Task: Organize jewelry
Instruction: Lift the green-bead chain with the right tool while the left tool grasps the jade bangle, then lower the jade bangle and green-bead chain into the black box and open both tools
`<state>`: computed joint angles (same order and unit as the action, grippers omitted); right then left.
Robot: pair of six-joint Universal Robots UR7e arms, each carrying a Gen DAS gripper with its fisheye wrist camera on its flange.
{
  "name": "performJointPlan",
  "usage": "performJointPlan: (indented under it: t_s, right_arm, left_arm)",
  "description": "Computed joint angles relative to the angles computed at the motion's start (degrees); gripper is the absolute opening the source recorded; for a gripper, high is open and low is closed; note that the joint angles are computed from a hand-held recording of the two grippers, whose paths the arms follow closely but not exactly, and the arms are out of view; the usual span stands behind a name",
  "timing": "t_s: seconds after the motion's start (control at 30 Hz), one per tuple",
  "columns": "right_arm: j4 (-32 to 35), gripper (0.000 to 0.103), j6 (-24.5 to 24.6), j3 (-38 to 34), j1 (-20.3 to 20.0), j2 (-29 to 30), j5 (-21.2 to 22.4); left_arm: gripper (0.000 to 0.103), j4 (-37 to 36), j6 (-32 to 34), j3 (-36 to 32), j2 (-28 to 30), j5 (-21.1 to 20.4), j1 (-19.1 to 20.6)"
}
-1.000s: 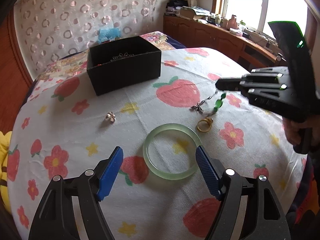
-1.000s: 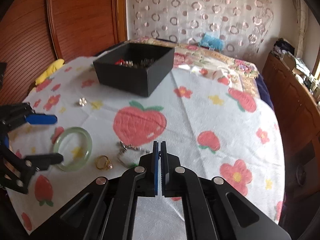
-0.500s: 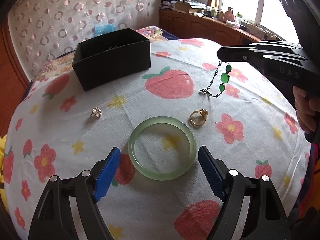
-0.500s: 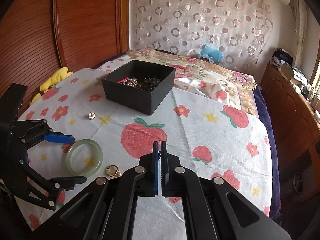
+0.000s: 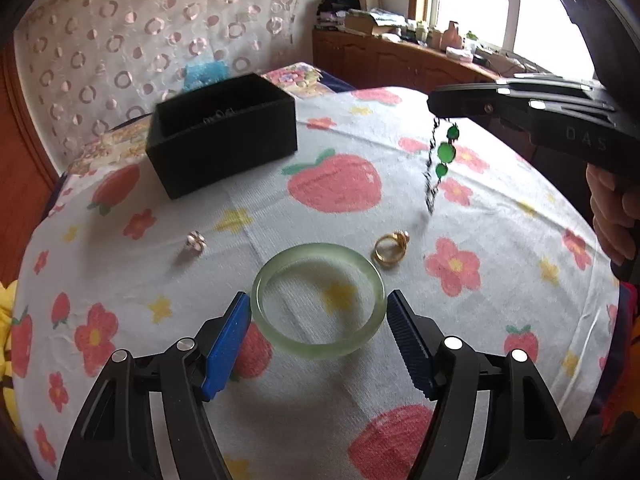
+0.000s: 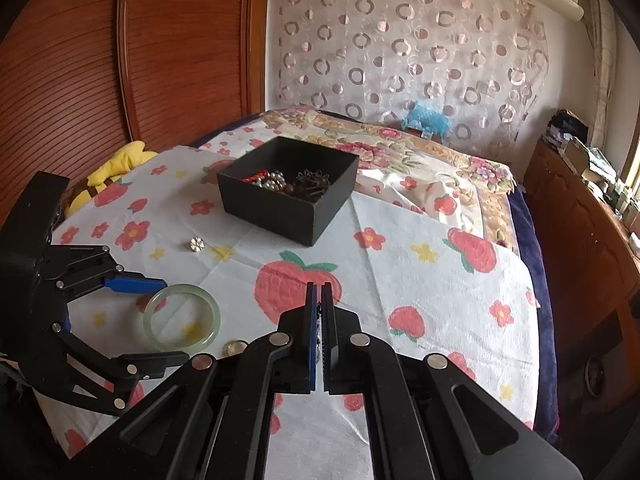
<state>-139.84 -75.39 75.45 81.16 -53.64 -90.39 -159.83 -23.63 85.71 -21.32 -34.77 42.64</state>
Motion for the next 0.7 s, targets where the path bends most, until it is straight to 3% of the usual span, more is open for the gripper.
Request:
performJointPlan:
  t_s: [0.7]
  right_arm:
    - [1.7, 0.003, 1.6, -2.2, 3.0, 0.6, 2.7]
  left_arm:
    - [0.067, -7.9, 6.4, -0.9, -2.3, 5.5, -0.1]
